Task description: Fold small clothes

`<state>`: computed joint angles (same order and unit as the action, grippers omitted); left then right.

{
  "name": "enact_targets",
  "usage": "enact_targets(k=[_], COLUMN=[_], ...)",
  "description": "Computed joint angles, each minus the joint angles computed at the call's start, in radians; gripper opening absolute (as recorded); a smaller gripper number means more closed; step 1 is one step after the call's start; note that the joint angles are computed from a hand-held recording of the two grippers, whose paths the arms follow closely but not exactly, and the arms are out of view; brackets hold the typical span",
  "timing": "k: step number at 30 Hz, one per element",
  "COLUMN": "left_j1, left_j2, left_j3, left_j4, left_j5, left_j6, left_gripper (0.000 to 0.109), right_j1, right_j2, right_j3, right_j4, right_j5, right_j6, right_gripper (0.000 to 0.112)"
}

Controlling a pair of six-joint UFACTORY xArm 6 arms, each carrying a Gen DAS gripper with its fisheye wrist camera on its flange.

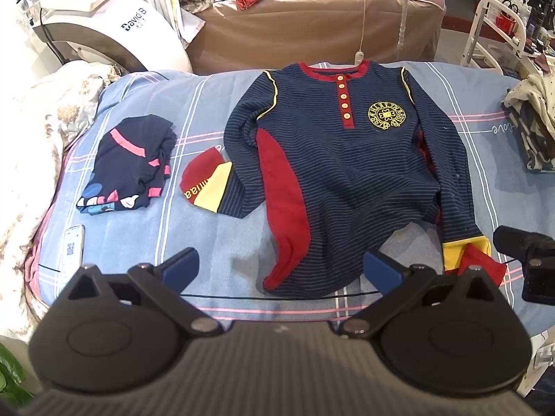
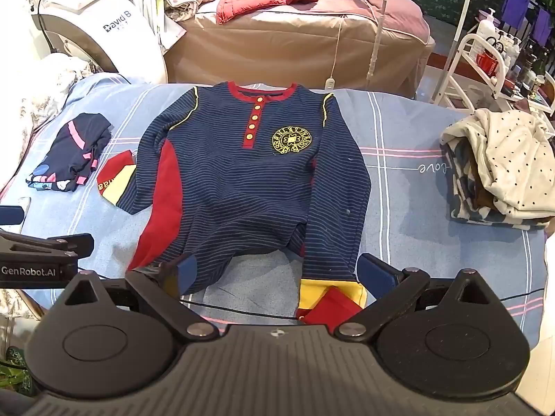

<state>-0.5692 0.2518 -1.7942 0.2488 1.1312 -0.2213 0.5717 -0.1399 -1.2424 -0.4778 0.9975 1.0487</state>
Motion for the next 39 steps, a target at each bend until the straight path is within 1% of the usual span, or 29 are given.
enact_targets(k=[25,32,34,36,39], left_j1=[-0.004,0.001,0.007,0.017,0.033], left_j2=[-0.010,-0.005,-0.008,-0.020,-0.052], left_j3=[0.022,0.022,0.034,0.067,0.151], left_j4=[-0.004,-0.014,-0.026,-0.034,-0.051], left_j5=[-0.005,-0.008,-0.022,-0.054,-0.124], left_j6=[-0.005,0.001,0.007,0.013,0.037], left_gripper=[0.103,0.103,0.103,0.103,0.103], right_j1=[0.006,-0.006,-0.006,-0.006,-0.014], right_j2=[0.013,0.000,-0.004,-0.011,-0.034], right_j3=[-0.014,0.014,0.022,0.038,0.096], right_j4=[0.006,0.011,0.006,-0.011,-0.029], right_j5=[0.002,-0.024,-0.035,-0.052,-0.126], right_j6=[0.007,0.003,0.005,0.013,0.027], right_gripper=[0.103,0.103,0.103,0.103,0.103])
